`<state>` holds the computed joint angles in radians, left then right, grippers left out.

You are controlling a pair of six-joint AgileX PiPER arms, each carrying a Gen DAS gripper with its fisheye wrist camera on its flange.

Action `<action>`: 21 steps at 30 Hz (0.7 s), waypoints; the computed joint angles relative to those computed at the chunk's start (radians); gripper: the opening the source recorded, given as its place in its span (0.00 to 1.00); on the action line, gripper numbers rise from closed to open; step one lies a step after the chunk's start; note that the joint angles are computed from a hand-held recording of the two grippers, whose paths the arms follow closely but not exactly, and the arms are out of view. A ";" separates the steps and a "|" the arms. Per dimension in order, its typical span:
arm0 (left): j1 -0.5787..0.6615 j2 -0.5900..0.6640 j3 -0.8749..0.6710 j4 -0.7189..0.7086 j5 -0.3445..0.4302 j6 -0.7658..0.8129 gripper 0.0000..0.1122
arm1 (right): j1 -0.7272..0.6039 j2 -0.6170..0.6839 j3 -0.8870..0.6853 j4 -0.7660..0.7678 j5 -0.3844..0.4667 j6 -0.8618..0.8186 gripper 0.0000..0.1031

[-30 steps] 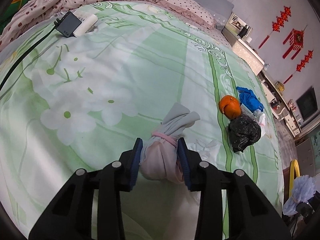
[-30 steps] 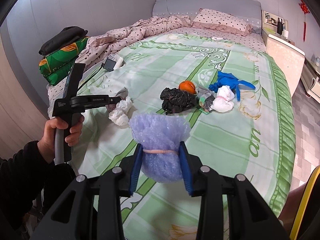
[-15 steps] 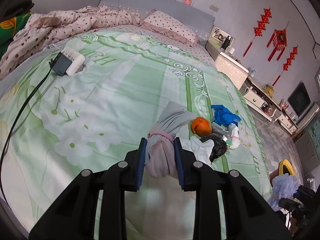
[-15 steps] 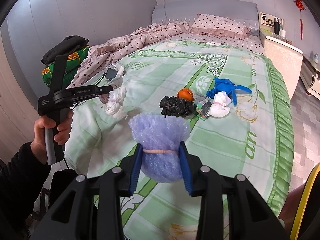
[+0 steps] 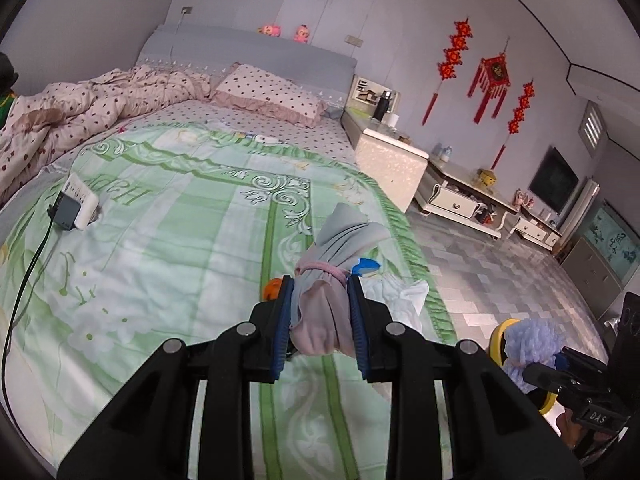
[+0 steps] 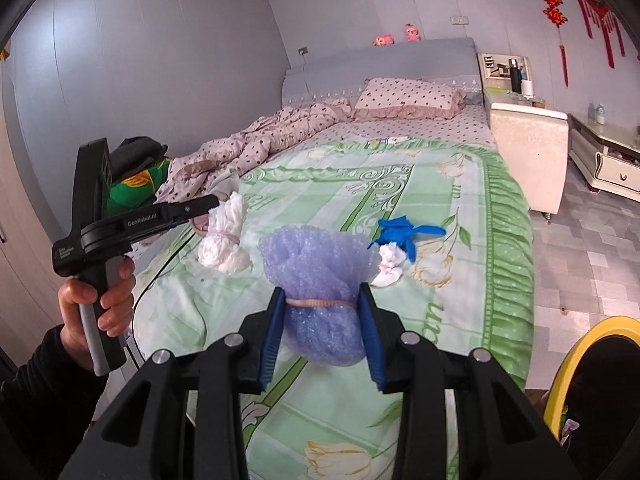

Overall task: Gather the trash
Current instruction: 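Carry the pink cloth in the left tool and mesh net in the right tool to the yellow bin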

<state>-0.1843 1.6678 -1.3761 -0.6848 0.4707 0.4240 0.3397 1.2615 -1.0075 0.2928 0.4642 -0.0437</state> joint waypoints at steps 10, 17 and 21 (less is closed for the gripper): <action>-0.277 -0.011 -0.217 0.317 0.047 -0.336 0.23 | -0.298 -0.240 -0.058 0.077 0.151 -0.134 0.33; -0.472 0.082 -0.446 0.505 0.115 -0.518 0.23 | -0.752 -0.324 -0.107 0.410 0.358 -0.501 0.33; -0.576 0.179 -0.619 0.596 0.177 -0.593 0.23 | -1.051 -0.330 -0.118 0.595 0.514 -0.692 0.33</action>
<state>-0.7599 1.8471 -1.9954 -0.0890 0.6482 -0.1691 -0.7109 0.9320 -1.1258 0.8880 0.9786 -0.7357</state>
